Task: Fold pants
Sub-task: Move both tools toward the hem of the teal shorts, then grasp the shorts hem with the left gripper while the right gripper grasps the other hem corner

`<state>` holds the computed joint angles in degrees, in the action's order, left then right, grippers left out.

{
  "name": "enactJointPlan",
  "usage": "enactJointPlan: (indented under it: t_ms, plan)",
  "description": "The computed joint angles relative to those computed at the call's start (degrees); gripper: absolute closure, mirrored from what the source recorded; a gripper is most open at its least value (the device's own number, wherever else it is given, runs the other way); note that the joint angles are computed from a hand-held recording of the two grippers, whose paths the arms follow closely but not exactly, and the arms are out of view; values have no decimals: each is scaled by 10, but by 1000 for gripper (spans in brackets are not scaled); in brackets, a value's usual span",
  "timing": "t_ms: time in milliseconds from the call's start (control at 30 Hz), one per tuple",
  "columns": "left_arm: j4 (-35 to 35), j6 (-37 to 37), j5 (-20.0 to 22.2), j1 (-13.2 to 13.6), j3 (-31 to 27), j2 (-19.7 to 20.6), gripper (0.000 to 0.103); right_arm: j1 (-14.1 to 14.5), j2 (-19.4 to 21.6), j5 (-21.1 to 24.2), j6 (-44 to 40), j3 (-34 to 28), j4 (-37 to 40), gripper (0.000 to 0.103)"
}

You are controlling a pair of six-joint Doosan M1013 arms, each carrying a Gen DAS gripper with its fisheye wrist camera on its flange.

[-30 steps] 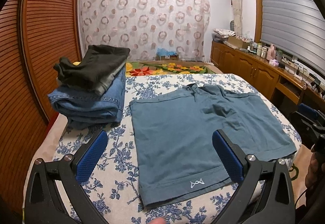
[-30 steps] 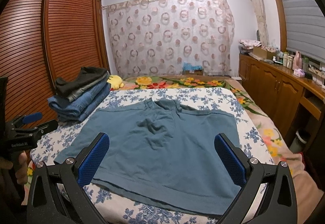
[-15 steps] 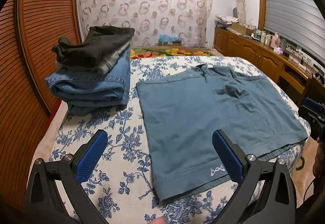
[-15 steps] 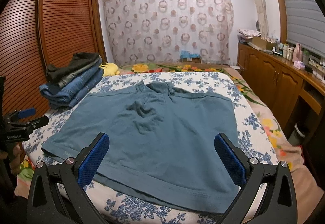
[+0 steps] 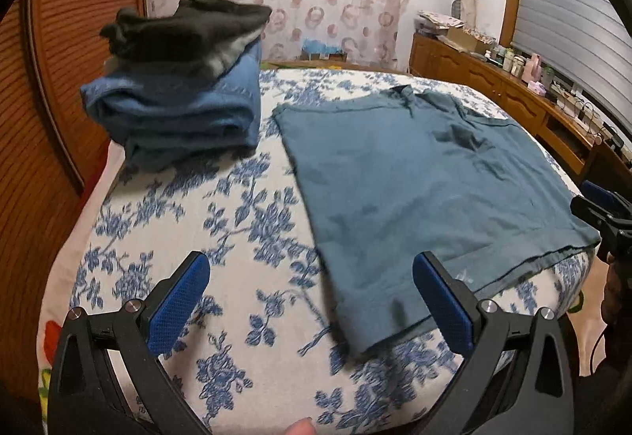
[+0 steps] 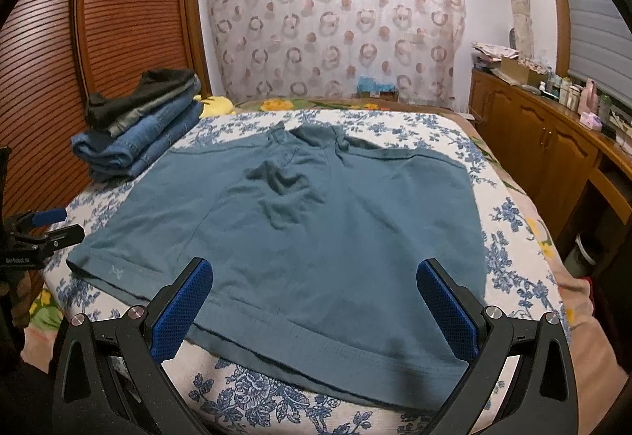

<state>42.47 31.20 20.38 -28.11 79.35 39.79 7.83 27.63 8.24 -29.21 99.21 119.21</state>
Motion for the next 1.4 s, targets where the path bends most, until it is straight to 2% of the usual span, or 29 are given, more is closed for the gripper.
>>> enactJointPlan:
  t_ms: [133,233,367,400,567,633,733,833,1100,1133,1167,1267,1300,1333,1400]
  plan:
    - [-29,26,-15,3,14,-5,7,-2,-3,3,52,4,-60,0]
    - [-56,51,-32,5,27,-12,9,-4,-4,5,101,5,-115,1]
    - [-158,151,-50,8,33,-17,39,-7,-8,14,142,10,-172,3]
    - [-167,161,-52,7,34,-18,41,-8,-8,14,163,8,-196,3]
    - [-205,208,-56,6,34,-18,57,-12,-11,23,184,13,-221,5]
    - [-216,218,-46,7,27,-14,61,-14,-11,28,200,14,-240,9]
    - [-255,255,-46,10,24,-10,65,-14,-10,33,244,8,-289,19]
    - [-263,266,-43,9,21,-9,66,-14,-10,34,285,7,-336,24]
    - [-246,263,-27,8,10,-3,66,-15,-5,38,351,-5,-398,24]
    - [-236,257,-26,7,10,-2,66,-15,-5,40,347,-5,-396,29]
    - [-239,261,-28,7,10,-2,69,-15,-4,43,349,-7,-399,32]
    - [-327,341,-34,11,8,-1,78,-15,-2,41,356,-9,-407,37]
    - [-325,341,-30,10,5,-1,79,-14,-2,40,353,-10,-405,39]
    - [-321,339,-32,10,5,-1,86,-14,-3,38,345,-9,-397,39]
    - [-355,369,-41,12,5,-3,91,-13,-3,38,334,-10,-386,39]
